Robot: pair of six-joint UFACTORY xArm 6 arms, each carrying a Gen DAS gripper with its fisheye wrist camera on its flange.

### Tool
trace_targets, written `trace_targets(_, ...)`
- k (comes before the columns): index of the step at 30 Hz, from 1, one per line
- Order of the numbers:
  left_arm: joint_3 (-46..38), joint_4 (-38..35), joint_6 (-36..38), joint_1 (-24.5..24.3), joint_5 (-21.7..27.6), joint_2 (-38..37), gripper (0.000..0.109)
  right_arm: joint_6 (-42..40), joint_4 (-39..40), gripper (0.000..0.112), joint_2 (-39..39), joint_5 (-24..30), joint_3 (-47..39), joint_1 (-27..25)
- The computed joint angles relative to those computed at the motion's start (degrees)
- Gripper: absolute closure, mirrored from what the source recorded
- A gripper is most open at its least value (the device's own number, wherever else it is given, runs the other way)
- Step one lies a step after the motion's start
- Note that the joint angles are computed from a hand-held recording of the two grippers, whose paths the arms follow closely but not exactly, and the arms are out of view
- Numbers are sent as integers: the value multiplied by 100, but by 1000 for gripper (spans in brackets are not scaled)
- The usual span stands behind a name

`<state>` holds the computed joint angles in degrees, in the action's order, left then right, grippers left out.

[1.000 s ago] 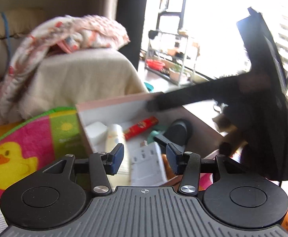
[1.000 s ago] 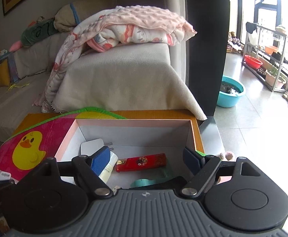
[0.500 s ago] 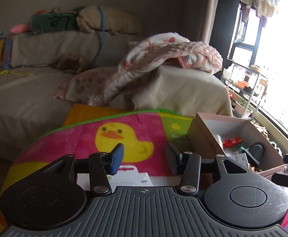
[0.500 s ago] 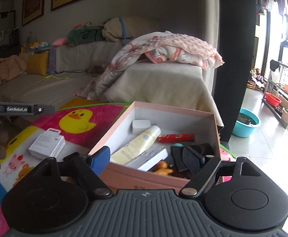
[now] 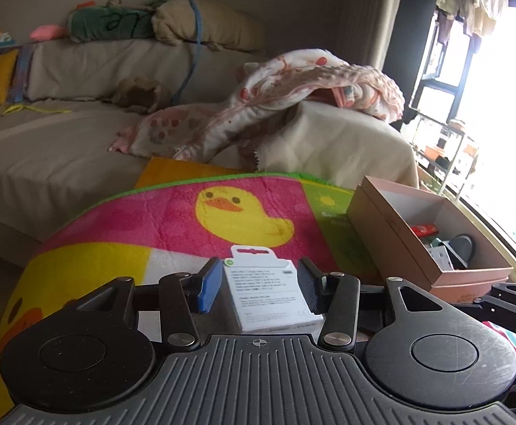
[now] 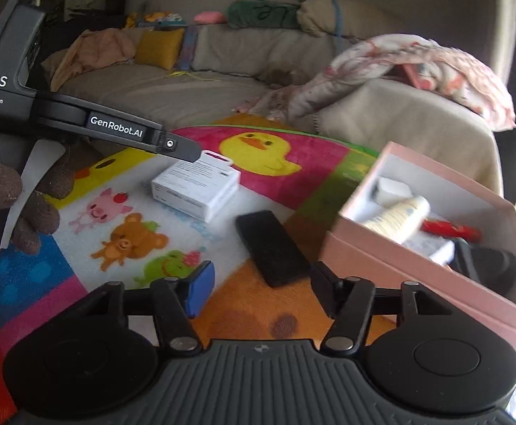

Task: Organize rigid objects
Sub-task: 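Move the left gripper to the white boxed package while right approaches the black phone, then grasp and lift the white boxed package with the left gripper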

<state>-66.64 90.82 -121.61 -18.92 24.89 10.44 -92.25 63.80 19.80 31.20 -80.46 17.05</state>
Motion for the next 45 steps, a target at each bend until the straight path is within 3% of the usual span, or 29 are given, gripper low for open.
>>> trace_targets(4,328,340,-560,76,26,-245,57,528,-615,58,328,-256,-382,369)
trace_targets(9,627,802,-1216,199,-139,-431,57,2473,-2268,58,1156,-363,-1469,681)
trace_targets(14,759,1212,-1761,276,-262,-496,57,4297,-3706,71,2044,69,-2802,735)
trace_targets(17,768,1415,-2039,328,-382,-481,57,4659,-3835,80,2222,519,-3197,687)
trace_targets(26,652,1359,-2012,339,-544,-361,57,3697,-2938,81,1098,912,-1696,310)
trace_targets(31,500,1209,-1643,268,-649,-266,57,2363,-1900,79,455,1146,-818,-169)
trace_targets(33,310,1256,-1394,236,-857,-140,57,1729,-1441,55,223,808,-413,-300)
trace_targets(35,83,1332,-1215,189,-1058,28,57,1467,-1088,45,136,624,-228,-433)
trace_targets(39,-130,578,-579,25,-882,238,57,1642,-928,43,272,926,-336,-691)
trace_targets(45,-125,-200,-702,130,-377,209,57,1560,-565,42,374,986,-404,-728)
